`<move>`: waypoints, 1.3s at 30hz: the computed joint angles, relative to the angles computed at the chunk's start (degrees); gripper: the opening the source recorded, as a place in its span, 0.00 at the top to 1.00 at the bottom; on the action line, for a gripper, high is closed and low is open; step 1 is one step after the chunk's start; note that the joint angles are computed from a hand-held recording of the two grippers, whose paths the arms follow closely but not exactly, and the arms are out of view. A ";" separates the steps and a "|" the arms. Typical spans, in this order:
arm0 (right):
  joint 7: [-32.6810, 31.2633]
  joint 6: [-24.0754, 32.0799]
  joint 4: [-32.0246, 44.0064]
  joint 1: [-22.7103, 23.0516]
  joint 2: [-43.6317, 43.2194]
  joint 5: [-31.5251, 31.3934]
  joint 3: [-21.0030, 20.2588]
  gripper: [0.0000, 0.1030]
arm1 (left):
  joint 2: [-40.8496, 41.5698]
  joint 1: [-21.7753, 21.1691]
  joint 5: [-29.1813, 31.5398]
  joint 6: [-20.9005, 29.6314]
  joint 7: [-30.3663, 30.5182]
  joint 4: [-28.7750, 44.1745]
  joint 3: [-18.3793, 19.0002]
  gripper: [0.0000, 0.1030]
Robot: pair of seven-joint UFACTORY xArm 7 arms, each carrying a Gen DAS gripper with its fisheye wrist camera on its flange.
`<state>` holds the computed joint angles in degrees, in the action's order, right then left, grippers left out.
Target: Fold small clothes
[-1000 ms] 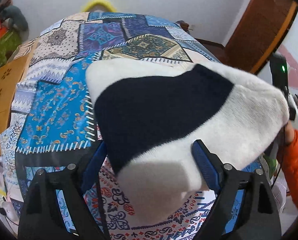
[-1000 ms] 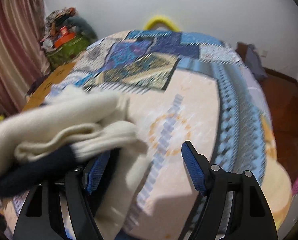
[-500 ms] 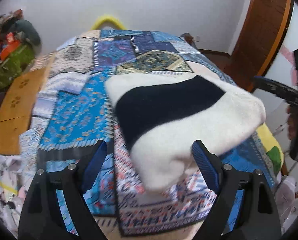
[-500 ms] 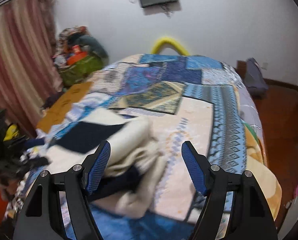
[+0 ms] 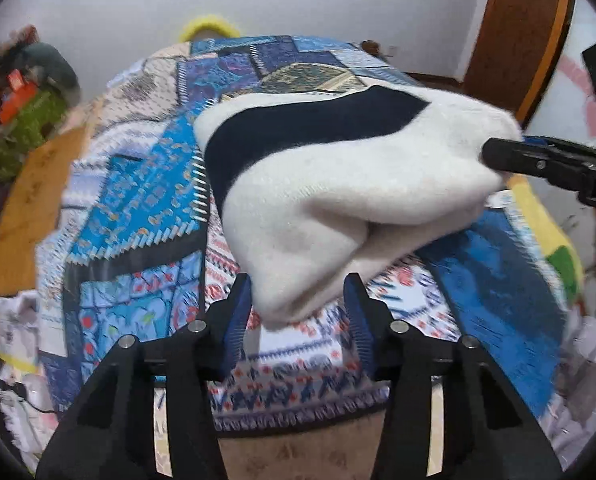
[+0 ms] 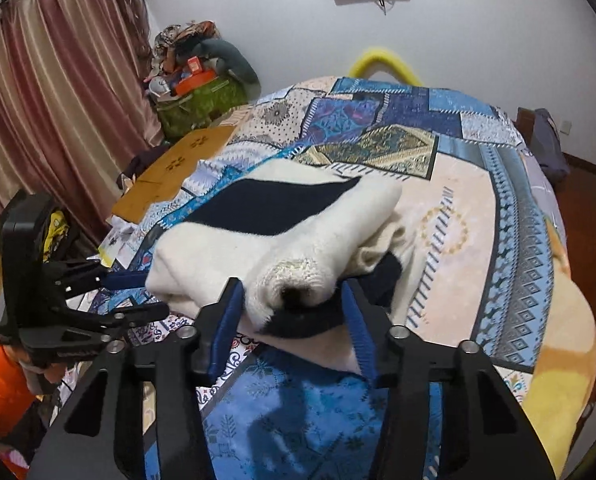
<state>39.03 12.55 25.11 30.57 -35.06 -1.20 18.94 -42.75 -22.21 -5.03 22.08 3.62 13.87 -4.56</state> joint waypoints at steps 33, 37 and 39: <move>2.48 8.55 -5.16 1.04 -12.64 -2.29 1.24 0.68 | -11.56 5.59 -5.83 4.34 6.61 -2.46 5.51 0.74; 1.90 6.81 -2.46 -1.74 -12.32 -3.33 1.50 0.67 | -9.49 5.50 -5.16 1.85 7.36 0.96 6.23 0.55; 1.47 4.64 -1.39 -2.61 -10.87 -3.44 1.43 0.67 | -7.26 5.00 -4.80 0.36 7.95 3.37 6.19 0.50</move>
